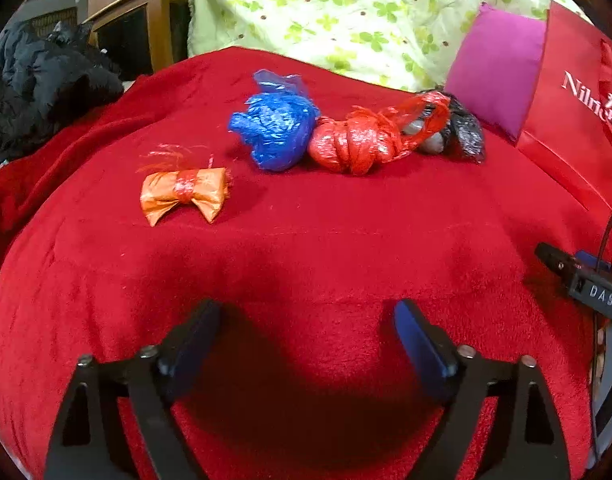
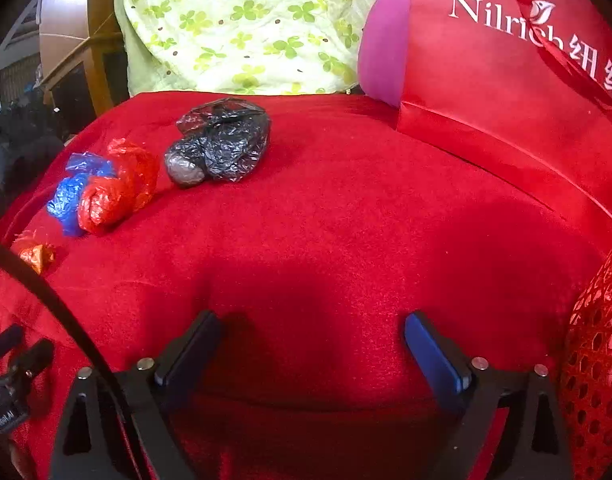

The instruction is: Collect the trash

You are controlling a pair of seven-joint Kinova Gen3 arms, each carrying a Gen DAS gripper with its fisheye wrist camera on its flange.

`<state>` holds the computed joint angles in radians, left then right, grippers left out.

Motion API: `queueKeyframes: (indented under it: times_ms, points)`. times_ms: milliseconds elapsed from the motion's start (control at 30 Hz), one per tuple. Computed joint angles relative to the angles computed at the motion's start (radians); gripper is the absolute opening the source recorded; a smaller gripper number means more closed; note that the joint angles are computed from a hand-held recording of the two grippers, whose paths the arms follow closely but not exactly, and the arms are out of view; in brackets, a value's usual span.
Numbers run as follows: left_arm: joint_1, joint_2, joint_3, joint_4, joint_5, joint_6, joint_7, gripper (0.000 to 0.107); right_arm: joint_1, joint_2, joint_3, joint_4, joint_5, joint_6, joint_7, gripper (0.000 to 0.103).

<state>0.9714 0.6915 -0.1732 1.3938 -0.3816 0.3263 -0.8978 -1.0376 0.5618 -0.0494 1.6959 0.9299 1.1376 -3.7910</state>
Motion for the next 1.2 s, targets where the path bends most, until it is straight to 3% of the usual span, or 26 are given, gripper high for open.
queueKeyframes:
  times_ms: [133,467,1200]
  points:
    - [0.011,0.006,-0.014,0.018,-0.012,-0.04,-0.011,0.102,-0.001,0.005,-0.002,-0.006,-0.007,0.008,0.004,0.102]
    - [0.006,-0.002,-0.024,0.05,0.047,-0.096,-0.065,0.102,-0.005,0.02,-0.002,-0.032,-0.03,0.027,0.05,0.102]
    - [0.055,0.016,-0.078,0.024,0.029,-0.058,-0.04,0.103,-0.009,0.019,0.006,-0.027,-0.031,0.02,0.049,0.102]
